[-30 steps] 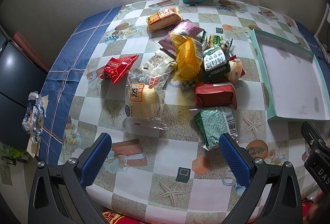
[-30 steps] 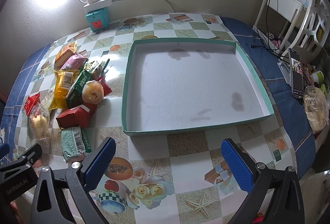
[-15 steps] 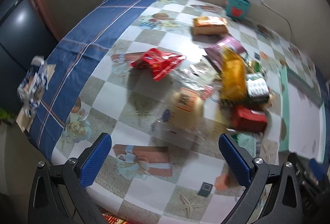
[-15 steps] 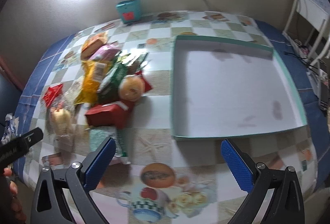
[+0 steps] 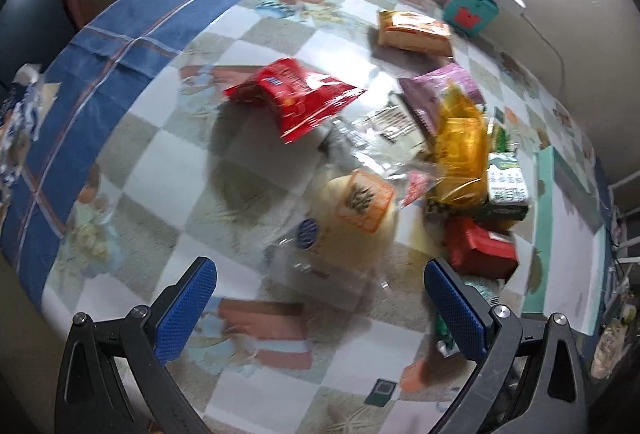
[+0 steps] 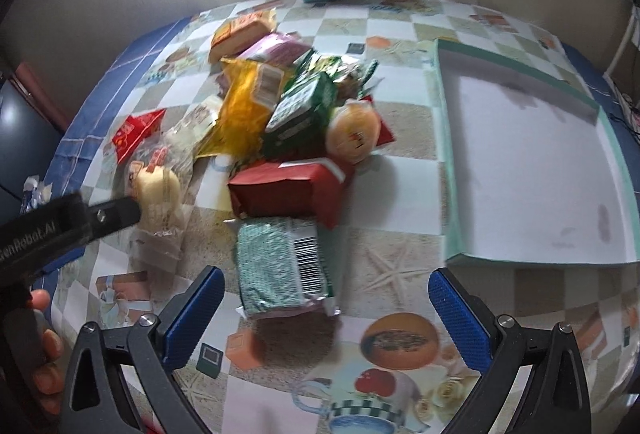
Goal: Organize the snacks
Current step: 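Grasp the clear-bagged steamed bun with the left tool while the right tool grasps the green biscuit pack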
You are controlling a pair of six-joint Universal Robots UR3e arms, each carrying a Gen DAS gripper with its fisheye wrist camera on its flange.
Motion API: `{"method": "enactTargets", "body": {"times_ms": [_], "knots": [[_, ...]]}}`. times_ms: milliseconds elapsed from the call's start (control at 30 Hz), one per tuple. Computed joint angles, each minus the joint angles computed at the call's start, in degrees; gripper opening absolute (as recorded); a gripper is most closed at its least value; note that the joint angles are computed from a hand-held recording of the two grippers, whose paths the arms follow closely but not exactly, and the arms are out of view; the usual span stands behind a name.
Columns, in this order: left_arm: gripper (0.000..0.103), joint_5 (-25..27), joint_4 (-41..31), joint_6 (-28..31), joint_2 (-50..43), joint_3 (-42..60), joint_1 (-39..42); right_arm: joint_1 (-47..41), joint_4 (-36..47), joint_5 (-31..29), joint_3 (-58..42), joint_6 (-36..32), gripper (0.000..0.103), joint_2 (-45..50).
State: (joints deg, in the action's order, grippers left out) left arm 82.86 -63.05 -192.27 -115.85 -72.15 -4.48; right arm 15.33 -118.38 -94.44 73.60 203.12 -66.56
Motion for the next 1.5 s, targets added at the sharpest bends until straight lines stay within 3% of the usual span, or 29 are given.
{"method": "enactTargets", "body": {"times_ms": [533,700,867,1067,1233,1500], "knots": [[0.103,-0.37,2.97,4.76,-7.74,7.03,-1.86,0.48,2.0,2.14,-5.48,-0.64,0.103,5.97],[0.103,2.42,2.6,5.38,-10.21,9.91,-3.01,0.89,3.11,2.31,-7.67,-0.82,0.103,8.05],[0.103,2.55,1.88,5.87,-11.66,11.13,-3.2,1.53,3.45,2.21,-8.99,-0.79,0.095,9.49],[0.085,2.71,1.01,5.92,-13.11,12.44,-3.63,1.4,2.24,3.51,-7.88,-0.42,0.085,9.67],[0.065,2.61,0.88,5.16,-12.91,11.9,-3.53,0.39,1.38,4.71,-6.31,-0.08,0.061,8.7],[0.061,2.53,1.11,4.96,-11.85,10.1,-3.4,-0.75,2.86,6.6,-5.84,-0.7,0.056,7.46]]}}
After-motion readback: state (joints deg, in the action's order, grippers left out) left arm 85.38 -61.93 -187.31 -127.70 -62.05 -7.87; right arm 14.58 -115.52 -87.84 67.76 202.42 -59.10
